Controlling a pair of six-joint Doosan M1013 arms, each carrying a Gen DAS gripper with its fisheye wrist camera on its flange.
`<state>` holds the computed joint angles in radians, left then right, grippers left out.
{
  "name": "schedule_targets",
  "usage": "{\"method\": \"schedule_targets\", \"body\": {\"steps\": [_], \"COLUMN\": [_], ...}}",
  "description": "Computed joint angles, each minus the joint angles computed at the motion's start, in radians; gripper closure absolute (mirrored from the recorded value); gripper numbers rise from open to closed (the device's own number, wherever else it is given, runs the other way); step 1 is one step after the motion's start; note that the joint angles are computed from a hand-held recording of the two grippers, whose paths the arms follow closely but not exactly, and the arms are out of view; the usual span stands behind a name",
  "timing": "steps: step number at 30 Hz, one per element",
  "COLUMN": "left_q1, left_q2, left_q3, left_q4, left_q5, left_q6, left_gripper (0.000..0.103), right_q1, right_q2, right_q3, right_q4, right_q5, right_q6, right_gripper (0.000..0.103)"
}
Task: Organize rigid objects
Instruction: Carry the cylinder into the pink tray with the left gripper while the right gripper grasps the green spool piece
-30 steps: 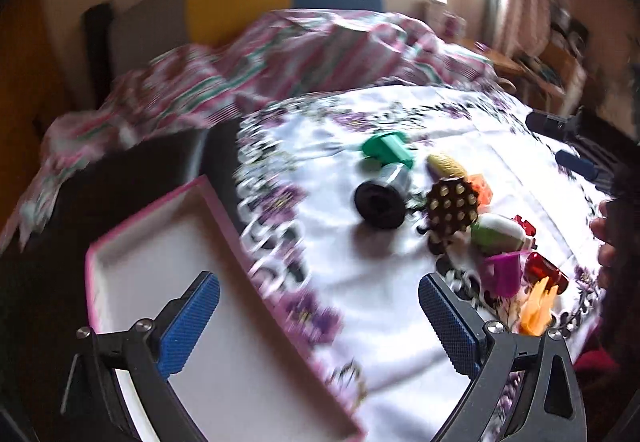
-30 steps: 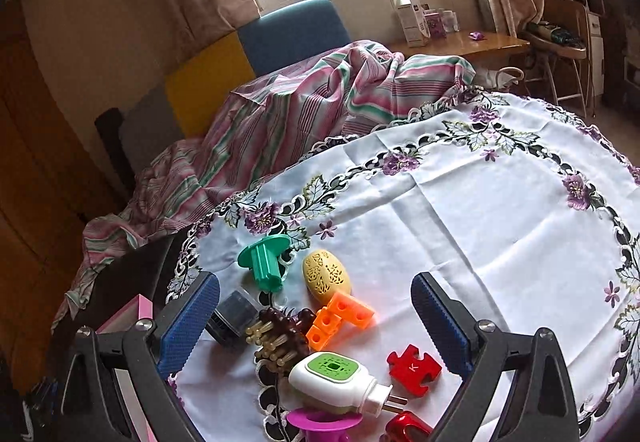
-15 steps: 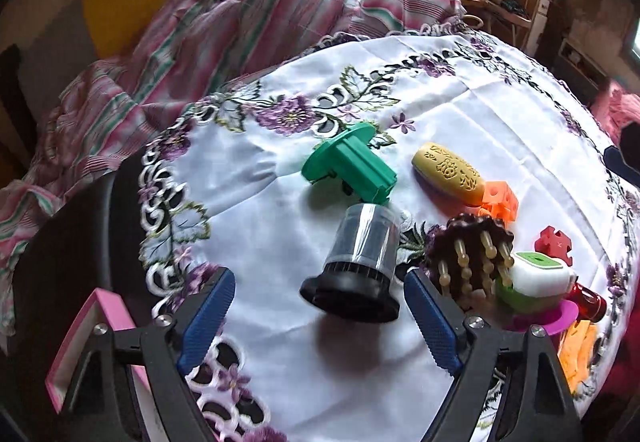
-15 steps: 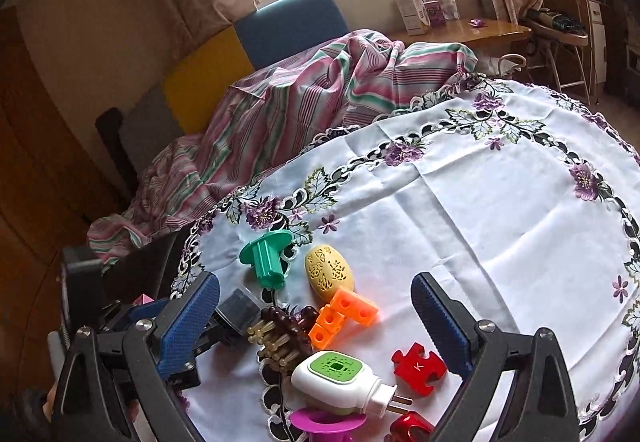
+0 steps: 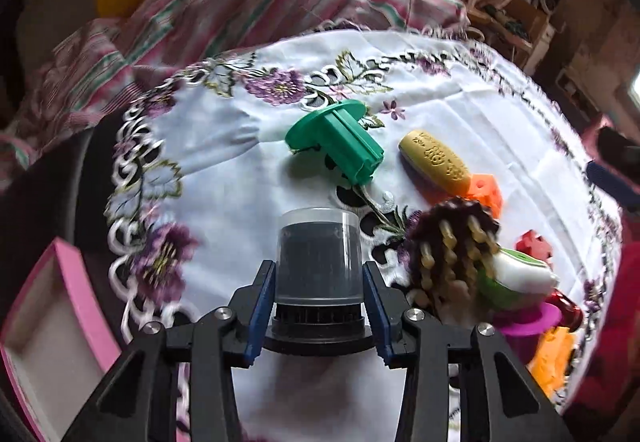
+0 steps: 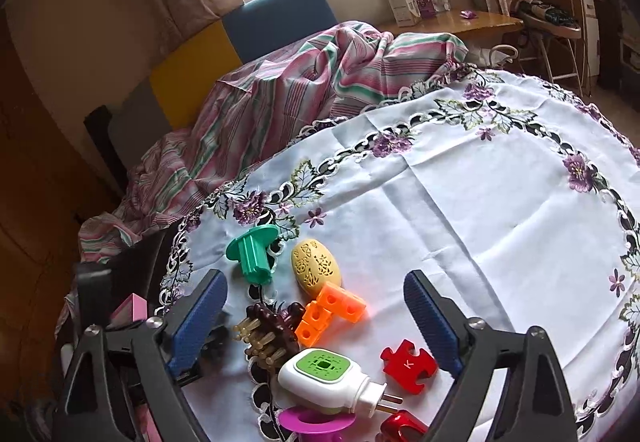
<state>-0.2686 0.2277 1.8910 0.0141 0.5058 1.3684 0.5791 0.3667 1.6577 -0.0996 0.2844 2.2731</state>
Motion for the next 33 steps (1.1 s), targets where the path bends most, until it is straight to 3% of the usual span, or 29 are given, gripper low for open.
{"method": "schedule_targets", "body": {"steps": [2,5,7,11,15,20,27,29,30,31,33], "left_q1": [0.005,-0.004,0.007,0.018,0.036,0.083,0.211,0.249,0.266,0.286,0.306], "left_q2": [-0.035,-0.091,-0.130,-0.217,-0.285,-0.339,-0.350,-0.347,-0.345,-0.342,-0.339], "left_q3": [0.034,0.090,0.125,0.197,0.247,0.303,0.338,0.341,0.340,0.340,0.337], "left_q4": [-0.055,0.004,-0.057,-0.046,0.010,0.026,-0.037,-0.078,-0.104,-0.138,-0.148], "left_q5": [-0.017,-0.050,-0.068,-0.115,-0.132,-0.148,-0.144,-0.146,-0.147,-0.151,-0.158], "left_q6": [0.026,-0.049,-0.024,-0.066,-0.130,-0.200,-0.219,-0.201,-0.188,-0.168,-0.167], "left_gripper": [0.060,0.060,0.060,0.060,0.060,0.060,0.060,0.060,0.060,0.060,0.060], "right_q1": [-0.002,0.007,0.014,0.024,0.046,0.071,0.078,0.079,0.079,0.081,0.089], "right_q2": [0.005,0.014,0.021,0.047,0.095,0.219,0.398,0.438,0.450,0.447,0.434], "right_q3": [-0.006,-0.021,-0.030,-0.070,-0.161,-0.367,-0.621,-0.672,-0.687,-0.680,-0.661], "right_q4": [0.047,0.031,0.030,0.175,0.180,0.104,0.007,0.003,0.002,0.003,-0.008], "right_q5": [0.019,0.051,0.071,0.136,0.222,0.424,0.706,0.768,0.786,0.768,0.747], "right_q6": [-0.043,-0.060,-0.084,-0.290,-0.400,-0.468,-0.449,-0.445,-0.447,-0.449,-0.470], "right_gripper": [0.014,0.019,0.021,0.027,0.029,0.033,0.033,0.040,0.062,0.070,0.074]}}
